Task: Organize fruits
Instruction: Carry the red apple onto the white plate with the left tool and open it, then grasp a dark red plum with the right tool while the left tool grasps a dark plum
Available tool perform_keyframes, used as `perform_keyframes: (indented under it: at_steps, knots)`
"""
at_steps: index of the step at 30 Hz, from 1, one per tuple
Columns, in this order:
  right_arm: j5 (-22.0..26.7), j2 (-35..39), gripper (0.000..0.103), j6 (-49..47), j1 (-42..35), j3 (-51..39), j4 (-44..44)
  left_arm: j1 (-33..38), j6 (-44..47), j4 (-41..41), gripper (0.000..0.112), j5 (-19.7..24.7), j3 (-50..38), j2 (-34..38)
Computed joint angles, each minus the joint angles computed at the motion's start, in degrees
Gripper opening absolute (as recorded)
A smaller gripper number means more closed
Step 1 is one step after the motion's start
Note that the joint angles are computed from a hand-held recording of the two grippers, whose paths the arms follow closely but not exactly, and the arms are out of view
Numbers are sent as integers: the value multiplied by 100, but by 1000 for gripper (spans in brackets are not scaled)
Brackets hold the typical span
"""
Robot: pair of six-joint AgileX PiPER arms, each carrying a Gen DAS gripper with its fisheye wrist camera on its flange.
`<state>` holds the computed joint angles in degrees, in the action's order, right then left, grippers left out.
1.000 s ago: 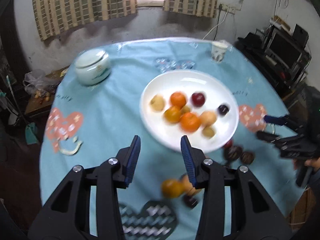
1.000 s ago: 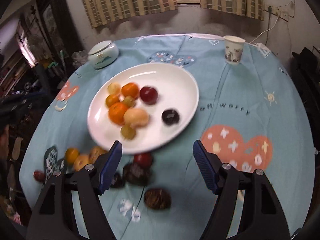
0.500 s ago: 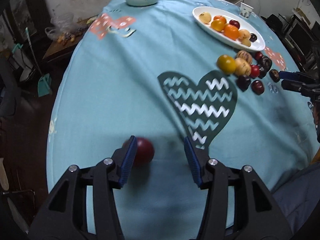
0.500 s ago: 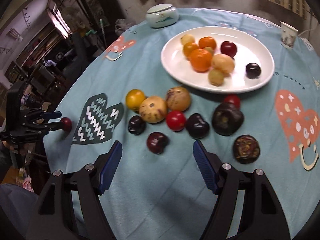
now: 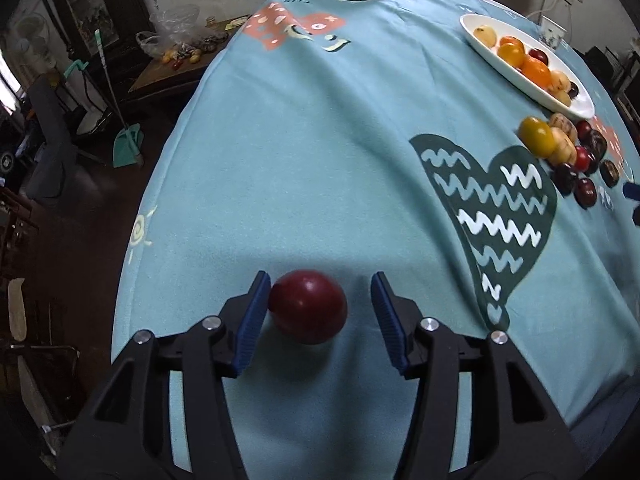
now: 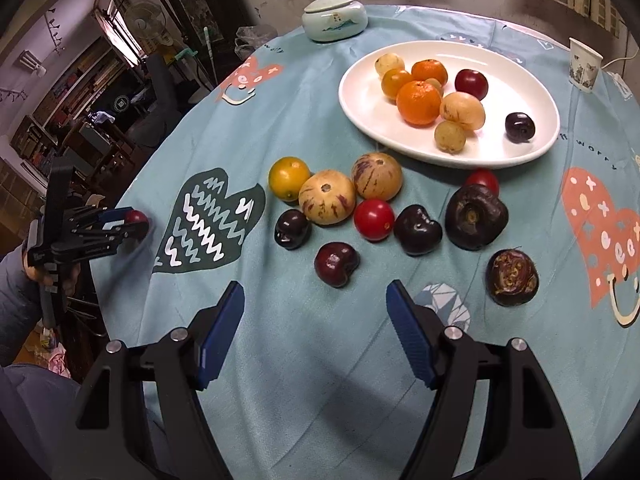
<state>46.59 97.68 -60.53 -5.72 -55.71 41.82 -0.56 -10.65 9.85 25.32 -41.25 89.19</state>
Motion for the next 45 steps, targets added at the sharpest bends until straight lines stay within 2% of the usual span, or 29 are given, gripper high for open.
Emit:
perform_keyframes:
  at_steps: [3,6,9,15,19,22,25,27,32,35,36,37,38,39,41,45]
  knots:
    - [-77,11,74,41,-49,58,-42,109,-48,62,39,16,-44,53]
    - [-113,84,74,159,-152,31,-80,268,353,-410,38,33,-120,87]
    - [-35,69,74,61,-189,36,-11,399,1254,-1398,38,98,-150,22]
    - [142,49,74,-165,112,-99,316,-65,1982,-2330,38,281,-492,-104]
    - [-175,-18,74,-224,752,-173,208,-509,2422,-3052,38,521,-1244,242]
    - [-555,-62,74,-320,1056,-227,196,-1056,2411,-3148,39,746,-2216,717]
    - [-1186,45,74,286,1100,-543,-236,-1461,2241,-3065,39,1011,-3272,1277]
    - [-1402,187,74,663,931,-855,-412,-1707,1961,-2897,39,1273,-4179,1795]
    - [-1237,794,74,1593,384,-1822,-1020,-2124,1070,-2188,39,2367,-7003,3618]
    - [-1168,976,74,1699,197,-2024,-1124,-2292,542,-1772,40,3141,-8722,4677]
    - [-1137,996,74,1644,148,-2033,-1048,-2310,437,-1715,43,3490,-9295,4995]
    - [-1115,1009,74,1557,102,-2019,-967,-2309,375,-1690,56,3817,-9853,5279]
    - [-1112,1014,74,1463,74,-1974,-907,-2315,358,-1676,59,3953,-10182,5422]
    - [-1110,968,74,1415,69,-1899,-881,-2293,391,-1682,60,3986,-10282,5437]
    - [-1053,899,74,1242,31,-1745,-758,-2211,527,-1812,61,3693,-9795,5102]
    - [-929,609,74,756,-40,-1256,-419,-2093,801,-1782,61,2491,-7677,3835]
